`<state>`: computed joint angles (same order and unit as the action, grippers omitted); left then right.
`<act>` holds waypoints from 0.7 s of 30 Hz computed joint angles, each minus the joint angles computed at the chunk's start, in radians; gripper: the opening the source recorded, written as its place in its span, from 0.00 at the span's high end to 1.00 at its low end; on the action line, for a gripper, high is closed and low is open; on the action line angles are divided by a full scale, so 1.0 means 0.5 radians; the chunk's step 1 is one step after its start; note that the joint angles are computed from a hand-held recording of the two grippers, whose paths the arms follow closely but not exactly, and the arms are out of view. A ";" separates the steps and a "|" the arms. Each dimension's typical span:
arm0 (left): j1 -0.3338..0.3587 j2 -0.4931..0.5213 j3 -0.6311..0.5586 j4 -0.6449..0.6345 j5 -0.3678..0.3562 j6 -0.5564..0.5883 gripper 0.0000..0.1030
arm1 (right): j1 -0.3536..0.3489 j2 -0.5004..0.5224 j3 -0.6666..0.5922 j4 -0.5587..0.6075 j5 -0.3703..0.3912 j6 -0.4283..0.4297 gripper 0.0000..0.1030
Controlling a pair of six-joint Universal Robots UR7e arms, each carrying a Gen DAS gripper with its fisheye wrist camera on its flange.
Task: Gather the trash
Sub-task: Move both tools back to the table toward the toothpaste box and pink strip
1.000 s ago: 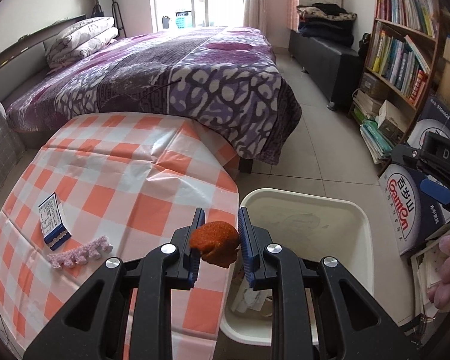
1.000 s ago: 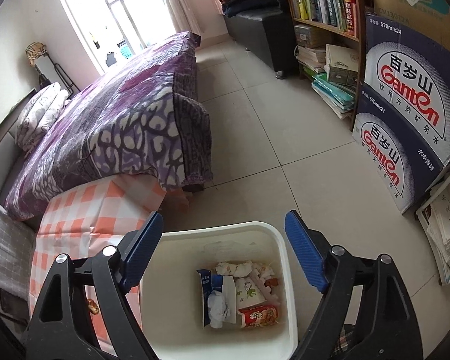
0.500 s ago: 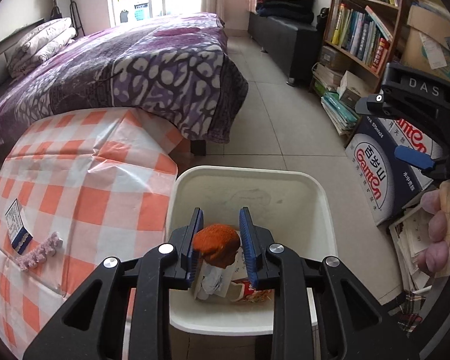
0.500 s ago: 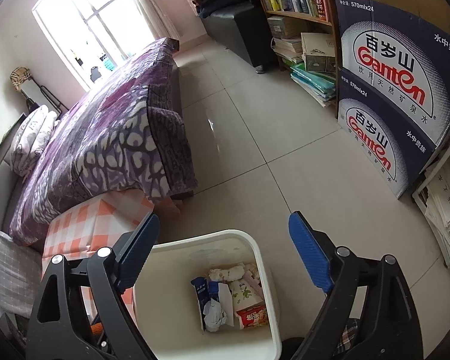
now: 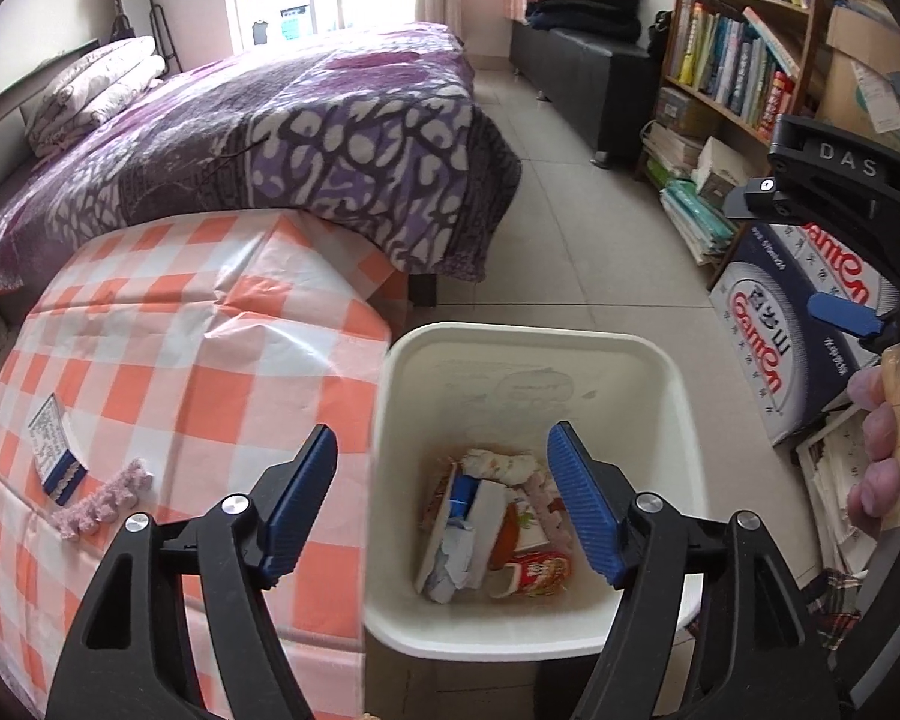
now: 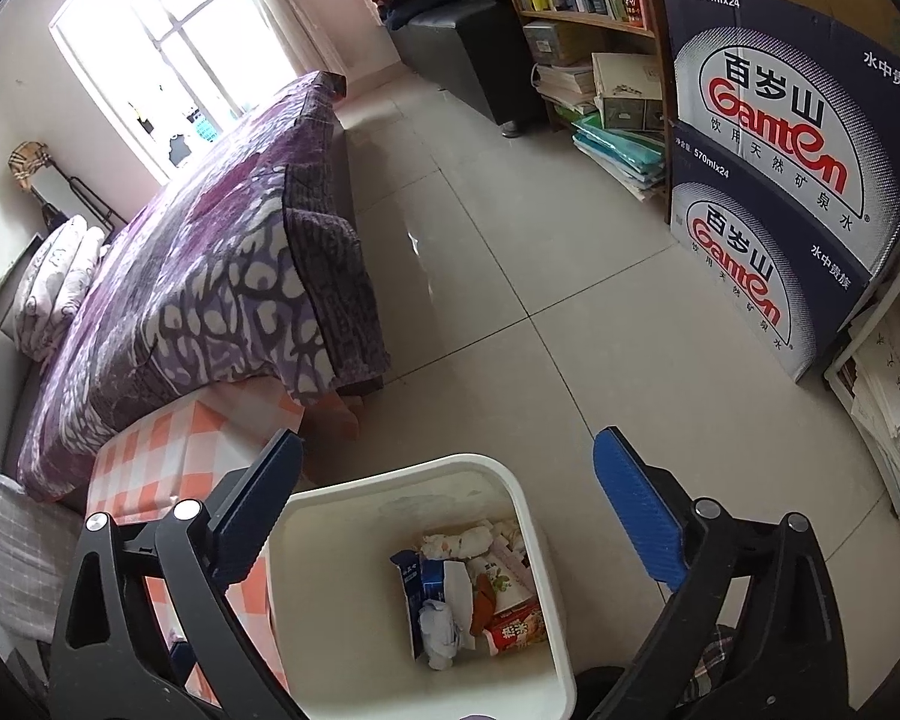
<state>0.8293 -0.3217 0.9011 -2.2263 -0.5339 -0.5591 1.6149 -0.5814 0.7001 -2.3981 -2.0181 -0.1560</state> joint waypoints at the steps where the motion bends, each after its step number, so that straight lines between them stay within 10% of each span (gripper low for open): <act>1: 0.005 -0.018 0.022 0.037 0.023 -0.046 0.27 | 0.003 0.005 -0.002 0.015 -0.001 0.010 0.08; 21: 0.239 -0.622 0.494 1.126 0.276 -1.536 0.15 | 0.150 0.149 0.052 0.125 -0.071 -0.118 0.07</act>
